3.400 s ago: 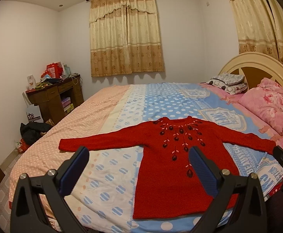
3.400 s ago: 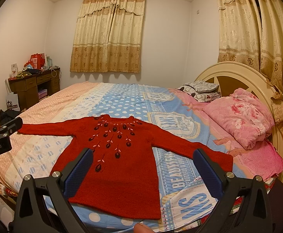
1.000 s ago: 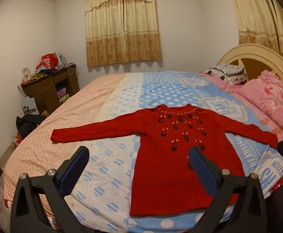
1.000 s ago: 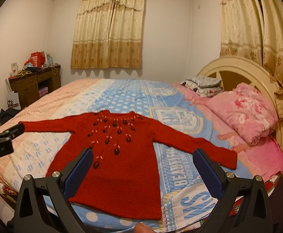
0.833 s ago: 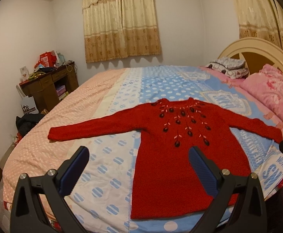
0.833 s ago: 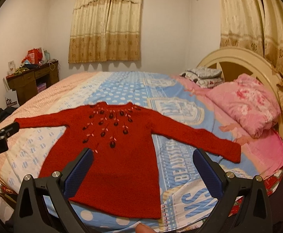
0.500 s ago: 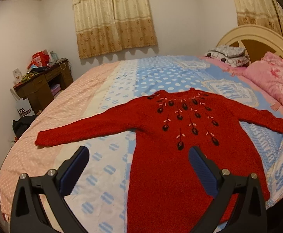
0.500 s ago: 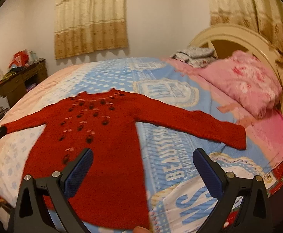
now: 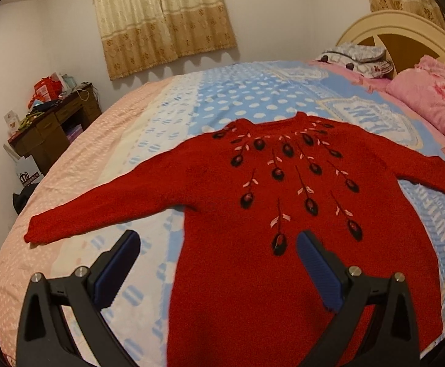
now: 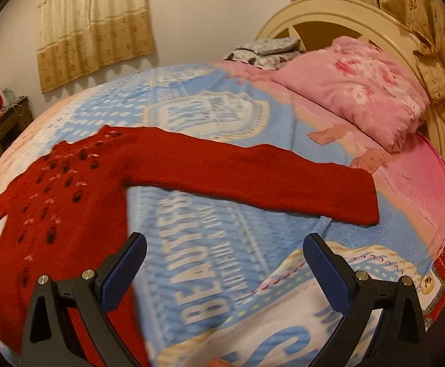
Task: Fold small clothes
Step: 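Move the right gripper to the red sweater's sleeve cuff and close on it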
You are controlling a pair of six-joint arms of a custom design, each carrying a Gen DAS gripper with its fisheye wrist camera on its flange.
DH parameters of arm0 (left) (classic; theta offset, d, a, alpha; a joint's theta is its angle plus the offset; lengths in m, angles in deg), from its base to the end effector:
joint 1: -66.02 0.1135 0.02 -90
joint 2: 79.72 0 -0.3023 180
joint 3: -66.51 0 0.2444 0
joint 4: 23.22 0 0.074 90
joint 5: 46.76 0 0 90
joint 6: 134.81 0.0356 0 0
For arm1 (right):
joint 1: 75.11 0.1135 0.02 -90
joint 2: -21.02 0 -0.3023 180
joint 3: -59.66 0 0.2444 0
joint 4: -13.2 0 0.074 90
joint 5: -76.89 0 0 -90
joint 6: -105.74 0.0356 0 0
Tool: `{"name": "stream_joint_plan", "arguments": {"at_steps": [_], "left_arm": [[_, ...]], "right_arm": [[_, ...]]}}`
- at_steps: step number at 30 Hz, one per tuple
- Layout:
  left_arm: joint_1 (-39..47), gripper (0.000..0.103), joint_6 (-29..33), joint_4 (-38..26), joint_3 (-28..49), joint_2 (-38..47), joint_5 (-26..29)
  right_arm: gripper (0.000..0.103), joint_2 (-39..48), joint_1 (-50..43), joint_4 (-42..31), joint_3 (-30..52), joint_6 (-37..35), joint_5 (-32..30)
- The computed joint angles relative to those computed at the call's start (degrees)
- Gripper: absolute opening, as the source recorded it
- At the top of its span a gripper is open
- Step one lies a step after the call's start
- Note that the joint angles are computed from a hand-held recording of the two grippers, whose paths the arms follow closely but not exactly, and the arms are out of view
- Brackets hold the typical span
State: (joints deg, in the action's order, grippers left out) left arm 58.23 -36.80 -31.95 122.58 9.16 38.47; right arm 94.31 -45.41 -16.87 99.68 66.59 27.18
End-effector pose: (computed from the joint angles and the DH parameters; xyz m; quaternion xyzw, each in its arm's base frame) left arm 0.2991 -0.0379 0.2107 0.1083 0.9048 0.0387 0.4100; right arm 0.1702 0.0706 0.1786 0.2457 0.8834 -0.1158 0.3818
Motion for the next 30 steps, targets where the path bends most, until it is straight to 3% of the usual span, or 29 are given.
{"name": "stream_joint_plan", "arguments": {"at_steps": [7,15,24,30], "left_arm": [[-3.7,0.103,-2.0,0.5,4.3,6.1,-1.8],[-6.2,0.103,-3.3,1.5,9.3,13.8,-4.2],[-4.8,0.103,-4.3,0.8,11.5,17.6,-3.9],[-2.8,0.103,-4.2,0.5,12.2,18.1,-3.1]], "right_arm": [[0.102,-2.6,-13.2,7.4,-5.2,-8.4,-5.6],[0.102,-8.6,-39.3,13.7,-9.6,-23.0,-17.7],[0.101,-0.6,-61.6,21.7,-8.5,-34.1,-30.1],[0.081,5.6,-68.6,21.6,-5.5,-36.5,-36.3]]}}
